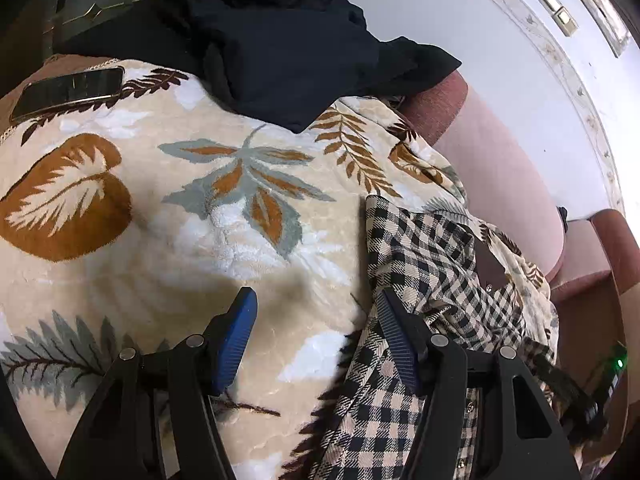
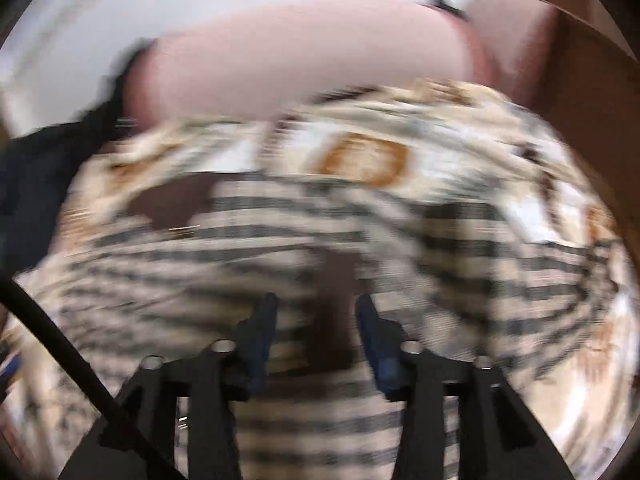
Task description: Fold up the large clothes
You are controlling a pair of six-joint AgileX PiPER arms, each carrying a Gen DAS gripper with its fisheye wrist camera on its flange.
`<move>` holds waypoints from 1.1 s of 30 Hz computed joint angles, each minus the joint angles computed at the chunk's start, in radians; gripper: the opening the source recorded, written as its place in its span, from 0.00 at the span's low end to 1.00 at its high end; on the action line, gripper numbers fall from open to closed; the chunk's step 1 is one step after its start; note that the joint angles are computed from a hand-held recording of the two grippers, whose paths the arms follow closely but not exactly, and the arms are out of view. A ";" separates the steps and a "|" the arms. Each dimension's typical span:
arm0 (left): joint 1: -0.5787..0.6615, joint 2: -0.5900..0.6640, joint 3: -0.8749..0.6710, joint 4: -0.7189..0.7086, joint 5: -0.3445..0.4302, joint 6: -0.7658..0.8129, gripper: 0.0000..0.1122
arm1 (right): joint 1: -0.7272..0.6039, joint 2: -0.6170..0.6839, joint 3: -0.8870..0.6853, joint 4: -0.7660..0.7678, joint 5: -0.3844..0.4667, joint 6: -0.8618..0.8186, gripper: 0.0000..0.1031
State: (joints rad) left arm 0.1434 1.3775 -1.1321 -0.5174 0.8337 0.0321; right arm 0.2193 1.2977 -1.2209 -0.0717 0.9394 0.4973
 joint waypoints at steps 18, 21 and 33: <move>0.048 0.026 -0.014 -0.070 0.031 0.055 0.55 | 0.229 0.434 -0.182 0.428 -0.275 0.052 0.53; 0.057 0.028 -0.015 -0.087 0.045 0.063 0.55 | 0.204 0.459 -0.189 0.556 -0.284 -0.036 0.13; -0.003 0.019 -0.016 -0.030 0.025 0.042 0.55 | 0.305 0.225 0.071 0.534 -0.251 -0.089 0.07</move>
